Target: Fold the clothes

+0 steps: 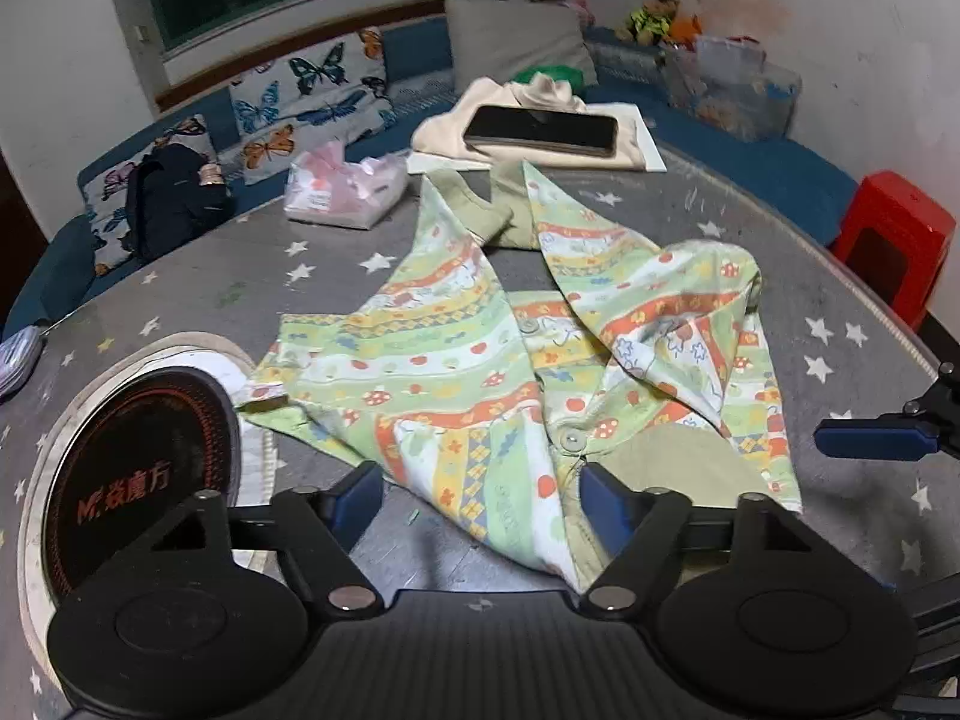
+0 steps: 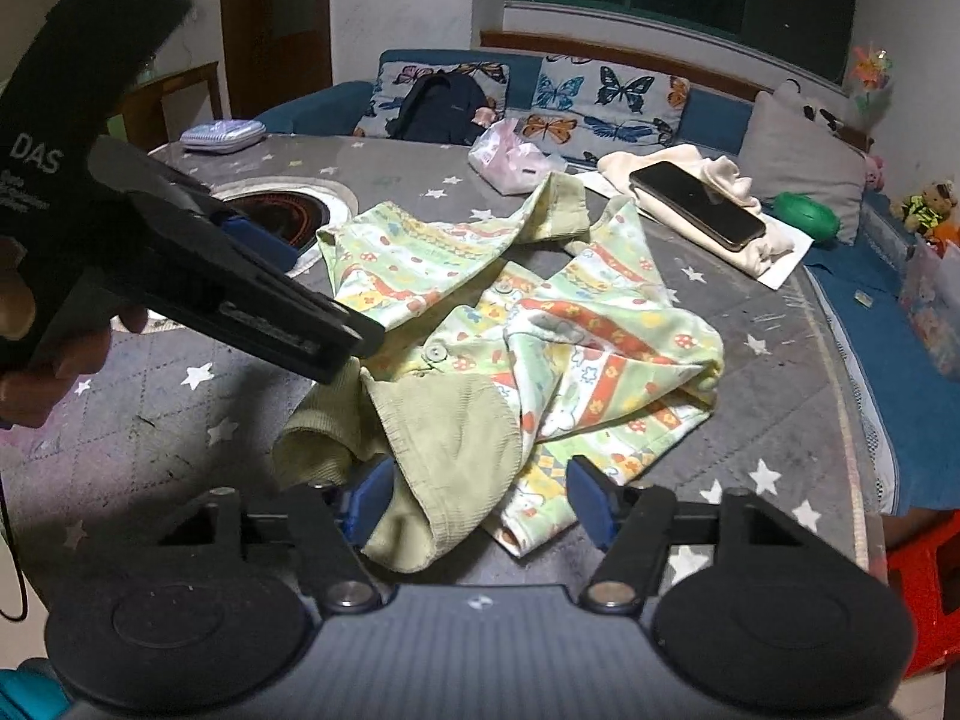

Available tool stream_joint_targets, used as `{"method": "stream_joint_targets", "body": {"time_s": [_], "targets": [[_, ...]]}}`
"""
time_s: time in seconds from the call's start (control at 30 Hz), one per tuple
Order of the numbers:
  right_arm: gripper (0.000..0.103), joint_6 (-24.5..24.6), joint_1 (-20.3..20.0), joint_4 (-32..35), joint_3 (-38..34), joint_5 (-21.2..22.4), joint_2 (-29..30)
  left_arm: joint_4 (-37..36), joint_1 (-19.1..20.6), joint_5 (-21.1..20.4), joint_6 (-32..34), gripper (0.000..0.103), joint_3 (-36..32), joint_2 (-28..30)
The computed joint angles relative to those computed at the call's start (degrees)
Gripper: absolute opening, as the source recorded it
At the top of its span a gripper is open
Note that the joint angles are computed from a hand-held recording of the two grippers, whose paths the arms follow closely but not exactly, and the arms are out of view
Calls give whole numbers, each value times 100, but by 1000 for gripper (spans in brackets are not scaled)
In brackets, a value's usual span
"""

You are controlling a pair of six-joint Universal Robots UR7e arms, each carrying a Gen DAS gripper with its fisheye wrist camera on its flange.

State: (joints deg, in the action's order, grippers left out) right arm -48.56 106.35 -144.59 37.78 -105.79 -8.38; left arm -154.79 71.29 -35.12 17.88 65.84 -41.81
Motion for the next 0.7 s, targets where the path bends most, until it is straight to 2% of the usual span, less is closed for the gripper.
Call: {"method": "stream_joint_targets", "body": {"time_s": [0.03,0.1,0.2,0.3,0.4,0.63,0.7], "targets": [[57,-6,5,69,-104,-32,57,131,24,-28,-35,67,-99,48],[51,-14,5,222,-317,-58,169,421,75,-102,-169,51,-252,102],[42,-31,-1,419,-530,-73,272,613,133,-191,-258,38,-372,149],[42,-69,-2,497,-528,-4,255,648,173,-320,-344,26,-364,97],[43,-87,5,588,-588,44,289,689,193,-374,-397,21,-350,53],[43,-171,40,800,-1077,-19,644,781,163,-407,-377,23,-435,64],[42,-239,59,721,-1202,-105,755,757,135,-302,-256,39,-575,178]]}}
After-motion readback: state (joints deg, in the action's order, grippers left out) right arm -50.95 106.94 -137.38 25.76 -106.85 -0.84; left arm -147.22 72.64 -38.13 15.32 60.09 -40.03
